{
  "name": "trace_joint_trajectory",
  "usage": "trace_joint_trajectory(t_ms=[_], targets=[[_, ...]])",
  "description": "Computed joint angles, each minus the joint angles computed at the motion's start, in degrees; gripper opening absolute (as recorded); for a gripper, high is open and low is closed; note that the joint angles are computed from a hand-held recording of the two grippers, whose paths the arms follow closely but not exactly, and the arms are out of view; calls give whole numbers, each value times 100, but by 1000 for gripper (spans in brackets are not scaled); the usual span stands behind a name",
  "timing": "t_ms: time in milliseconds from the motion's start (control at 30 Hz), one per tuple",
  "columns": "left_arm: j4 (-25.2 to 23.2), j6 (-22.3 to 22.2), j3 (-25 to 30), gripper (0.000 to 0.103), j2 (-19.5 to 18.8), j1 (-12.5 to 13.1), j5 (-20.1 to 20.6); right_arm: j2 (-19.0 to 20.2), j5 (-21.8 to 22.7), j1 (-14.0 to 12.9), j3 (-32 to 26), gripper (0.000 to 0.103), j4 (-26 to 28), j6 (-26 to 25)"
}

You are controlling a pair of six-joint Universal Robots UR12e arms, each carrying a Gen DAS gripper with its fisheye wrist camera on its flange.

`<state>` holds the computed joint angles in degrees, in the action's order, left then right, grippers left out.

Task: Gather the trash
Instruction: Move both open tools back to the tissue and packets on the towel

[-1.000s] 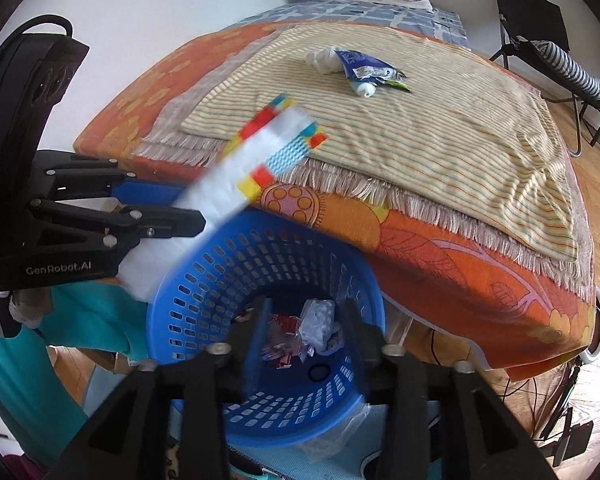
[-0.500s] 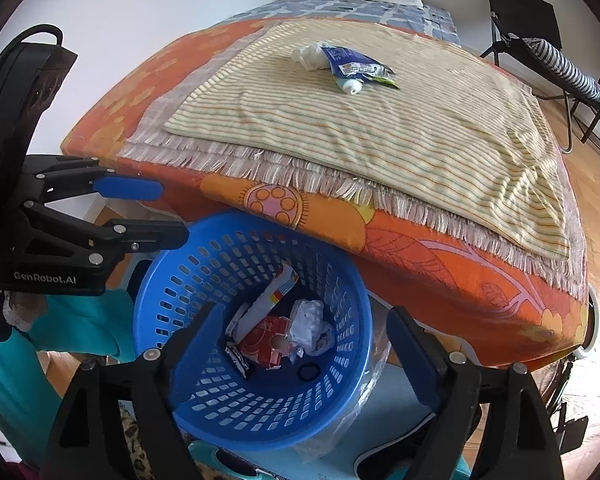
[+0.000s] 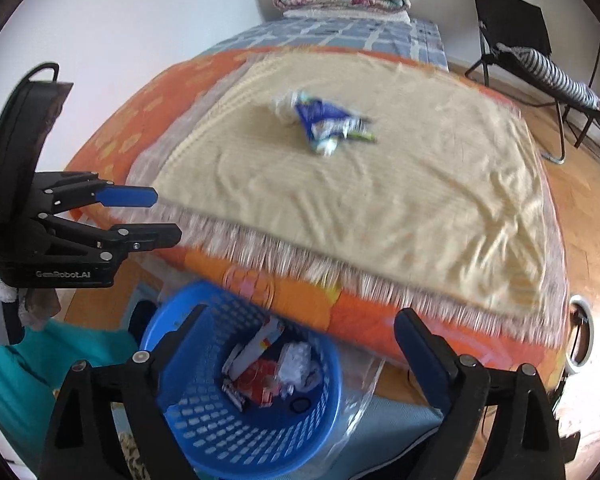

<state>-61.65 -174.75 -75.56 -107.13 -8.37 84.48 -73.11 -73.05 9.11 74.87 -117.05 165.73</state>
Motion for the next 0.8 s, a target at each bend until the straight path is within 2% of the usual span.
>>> trace_joint_trajectory(t_ms=[100, 200, 367, 500, 800], targets=[[90, 83, 174, 60, -131, 23, 130, 175, 142, -50, -280, 94, 19, 39], [173, 109, 354, 60, -274, 70, 179, 344, 256, -102, -490, 94, -209, 95], [207, 134, 707, 60, -556, 155, 140, 707, 305, -152, -1002, 94, -363, 235], [142, 128, 999, 60, -792, 227, -38, 1096, 502, -188, -1611, 94, -74, 266], [136, 489, 1569, 60, -1302, 228, 31, 2081, 909, -236, -3092, 94, 997, 315]])
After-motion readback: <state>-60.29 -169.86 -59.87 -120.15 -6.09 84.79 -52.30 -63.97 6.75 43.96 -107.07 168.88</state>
